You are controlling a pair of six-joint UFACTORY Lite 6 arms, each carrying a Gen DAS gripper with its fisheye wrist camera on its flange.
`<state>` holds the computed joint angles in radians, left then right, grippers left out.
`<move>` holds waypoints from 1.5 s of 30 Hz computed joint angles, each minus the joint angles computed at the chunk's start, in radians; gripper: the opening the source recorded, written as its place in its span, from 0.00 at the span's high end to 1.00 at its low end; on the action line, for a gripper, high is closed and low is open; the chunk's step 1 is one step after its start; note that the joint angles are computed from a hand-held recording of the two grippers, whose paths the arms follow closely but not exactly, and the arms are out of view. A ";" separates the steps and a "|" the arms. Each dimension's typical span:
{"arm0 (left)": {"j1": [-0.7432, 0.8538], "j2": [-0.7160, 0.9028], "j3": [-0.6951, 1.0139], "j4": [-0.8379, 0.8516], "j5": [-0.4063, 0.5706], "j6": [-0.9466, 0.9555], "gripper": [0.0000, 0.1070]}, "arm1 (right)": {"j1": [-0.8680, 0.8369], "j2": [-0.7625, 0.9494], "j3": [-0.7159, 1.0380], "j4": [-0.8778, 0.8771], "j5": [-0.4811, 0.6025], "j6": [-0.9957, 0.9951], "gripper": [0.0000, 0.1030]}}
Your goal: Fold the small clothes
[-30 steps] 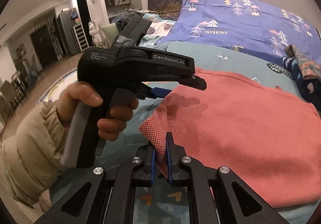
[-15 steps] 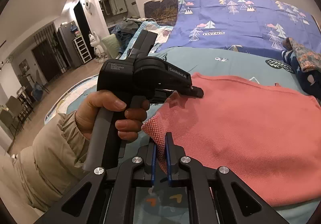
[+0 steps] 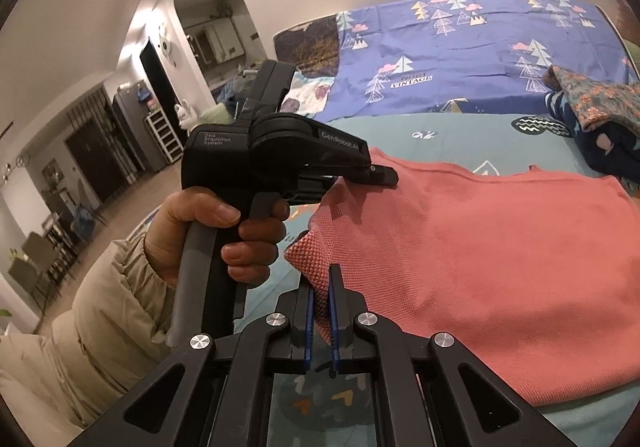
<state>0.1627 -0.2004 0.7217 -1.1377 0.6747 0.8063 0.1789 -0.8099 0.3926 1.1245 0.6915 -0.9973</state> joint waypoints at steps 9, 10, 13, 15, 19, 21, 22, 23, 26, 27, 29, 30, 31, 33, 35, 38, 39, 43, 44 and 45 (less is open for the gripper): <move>-0.213 -0.014 0.130 0.240 -0.114 -0.340 0.88 | -0.397 -0.058 -0.025 0.076 0.334 -0.152 0.95; -0.262 -0.003 0.162 0.302 -0.137 -0.414 0.88 | -0.451 -0.051 -0.020 0.080 0.376 -0.174 0.95; -0.388 0.054 0.266 0.480 -0.177 -0.625 0.88 | -0.691 0.005 0.001 0.085 0.551 -0.272 0.95; -0.458 0.100 0.334 0.581 -0.191 -0.742 0.88 | -0.839 0.074 0.028 0.078 0.652 -0.337 0.95; -0.609 0.240 0.512 0.801 -0.200 -0.996 0.88 | -1.074 0.247 0.100 0.048 0.774 -0.464 0.95; -0.671 0.325 0.607 0.900 -0.190 -1.111 0.88 | -1.142 0.337 0.139 0.037 0.797 -0.508 0.95; -0.690 0.346 0.627 0.929 -0.186 -1.143 0.88 | -1.182 0.392 0.162 0.028 0.809 -0.533 0.95; -0.717 0.393 0.677 0.972 -0.173 -1.192 0.88 | -1.208 0.427 0.180 0.023 0.814 -0.546 0.95; -0.778 0.538 0.833 1.054 -0.124 -1.294 0.88 | -1.266 0.541 0.231 0.014 0.809 -0.580 0.95; -0.795 0.577 0.877 1.075 -0.107 -1.321 0.88 | -1.283 0.576 0.245 0.012 0.805 -0.590 0.95; -0.821 0.666 0.973 1.098 -0.078 -1.349 0.88 | -1.313 0.650 0.276 0.007 0.793 -0.608 0.95; -0.831 0.701 1.012 1.099 -0.065 -1.353 0.88 | -1.324 0.684 0.290 0.006 0.787 -0.613 0.95; -0.844 0.747 1.066 1.108 -0.046 -1.363 0.88 | -1.336 0.720 0.308 0.003 0.782 -0.619 0.95; -0.863 0.807 1.139 1.133 -0.017 -1.388 0.88 | -1.349 0.782 0.339 0.004 0.768 -0.625 0.95; -0.885 0.869 1.220 1.172 0.021 -1.421 0.88 | -1.368 0.826 0.361 -0.002 0.762 -0.628 0.95; -0.910 0.952 1.339 1.208 0.078 -1.447 0.88 | -1.390 0.889 0.391 -0.010 0.758 -0.633 0.95; -0.915 0.974 1.372 1.217 0.094 -1.453 0.88 | -1.398 0.894 0.390 -0.014 0.759 -0.635 0.95; -0.935 1.089 1.549 1.251 0.190 -1.471 0.88 | -1.417 0.923 0.401 -0.025 0.762 -0.632 0.95; -0.938 1.110 1.582 1.255 0.207 -1.475 0.88 | -1.425 0.926 0.401 -0.032 0.763 -0.634 0.95; -0.939 1.134 1.618 1.257 0.225 -1.475 0.88 | -1.432 0.928 0.400 -0.037 0.763 -0.635 0.95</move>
<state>-0.7764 0.9337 2.3396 0.1190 0.8994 -0.6691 -1.2533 0.1185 0.7927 1.0877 1.4549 -1.6321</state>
